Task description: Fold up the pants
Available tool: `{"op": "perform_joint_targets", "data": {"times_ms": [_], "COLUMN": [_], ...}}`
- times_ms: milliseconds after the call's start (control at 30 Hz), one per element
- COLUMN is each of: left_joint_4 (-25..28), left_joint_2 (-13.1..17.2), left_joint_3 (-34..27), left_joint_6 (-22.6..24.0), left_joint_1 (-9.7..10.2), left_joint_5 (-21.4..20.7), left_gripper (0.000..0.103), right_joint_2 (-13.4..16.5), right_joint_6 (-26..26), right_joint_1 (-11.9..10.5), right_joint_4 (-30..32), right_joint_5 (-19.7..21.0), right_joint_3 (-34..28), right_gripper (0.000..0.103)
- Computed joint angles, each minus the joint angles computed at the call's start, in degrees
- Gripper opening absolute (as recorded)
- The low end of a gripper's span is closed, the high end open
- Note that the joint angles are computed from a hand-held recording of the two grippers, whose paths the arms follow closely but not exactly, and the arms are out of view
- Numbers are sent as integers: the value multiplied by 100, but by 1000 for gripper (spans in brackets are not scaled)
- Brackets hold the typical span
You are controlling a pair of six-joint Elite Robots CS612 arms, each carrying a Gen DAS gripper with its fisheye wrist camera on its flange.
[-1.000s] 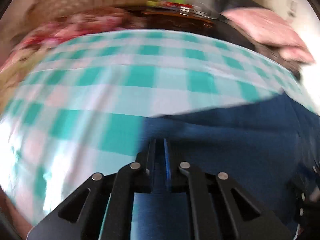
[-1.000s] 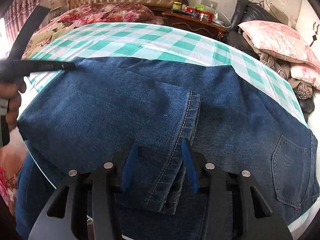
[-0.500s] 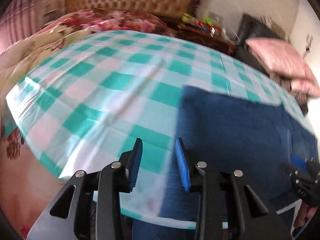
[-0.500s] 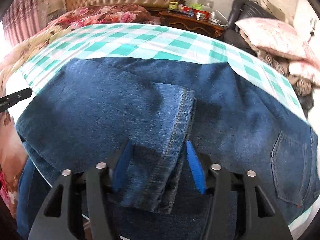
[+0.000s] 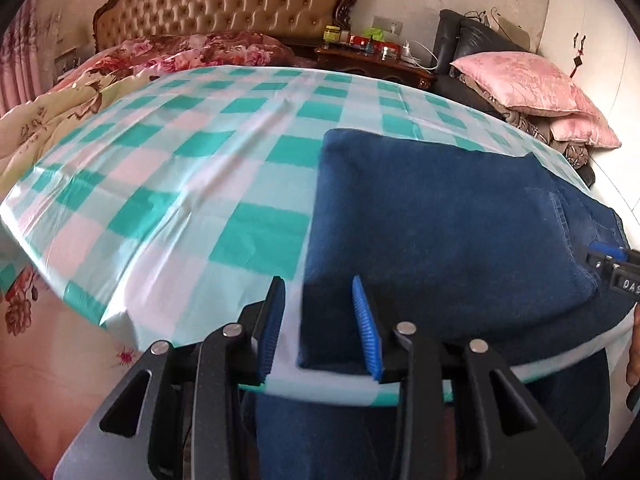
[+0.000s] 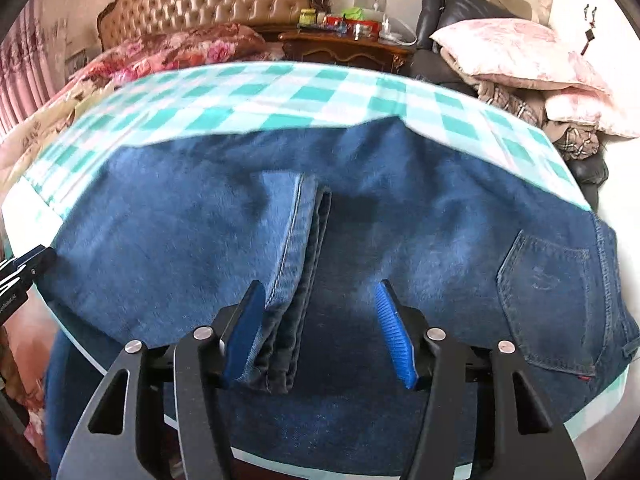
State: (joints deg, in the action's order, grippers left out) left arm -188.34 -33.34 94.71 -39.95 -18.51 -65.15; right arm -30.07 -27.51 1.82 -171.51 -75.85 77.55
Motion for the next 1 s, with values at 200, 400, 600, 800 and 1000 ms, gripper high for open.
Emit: {"op": "perform_joint_targets", "data": {"times_ms": [200,400,600,800,1000], "left_joint_4": [-560,-423,-350,-414,-418], "left_joint_2": [-78,-14,-17,-28,-73], "left_joint_3": [204,218,202,229,-136], "left_joint_6": [133,-214,-143,-210,439], "left_joint_1": [-40,1,-9,9,146], "left_joint_5": [-7,-191,-135,-165,-169], "left_gripper": [38,44,45,46,34], "right_joint_2": [16,18,16,13,16], "right_joint_6": [-156,-108,-91,-103,-111], "right_joint_1": [14,7,4,7,10], "right_joint_4": [-183,-171,-146,-131,-137], "right_joint_5": [-58,-40,-41,-48,-64], "right_joint_3": [40,45,40,41,40], "right_gripper": [52,52,52,52,52]}}
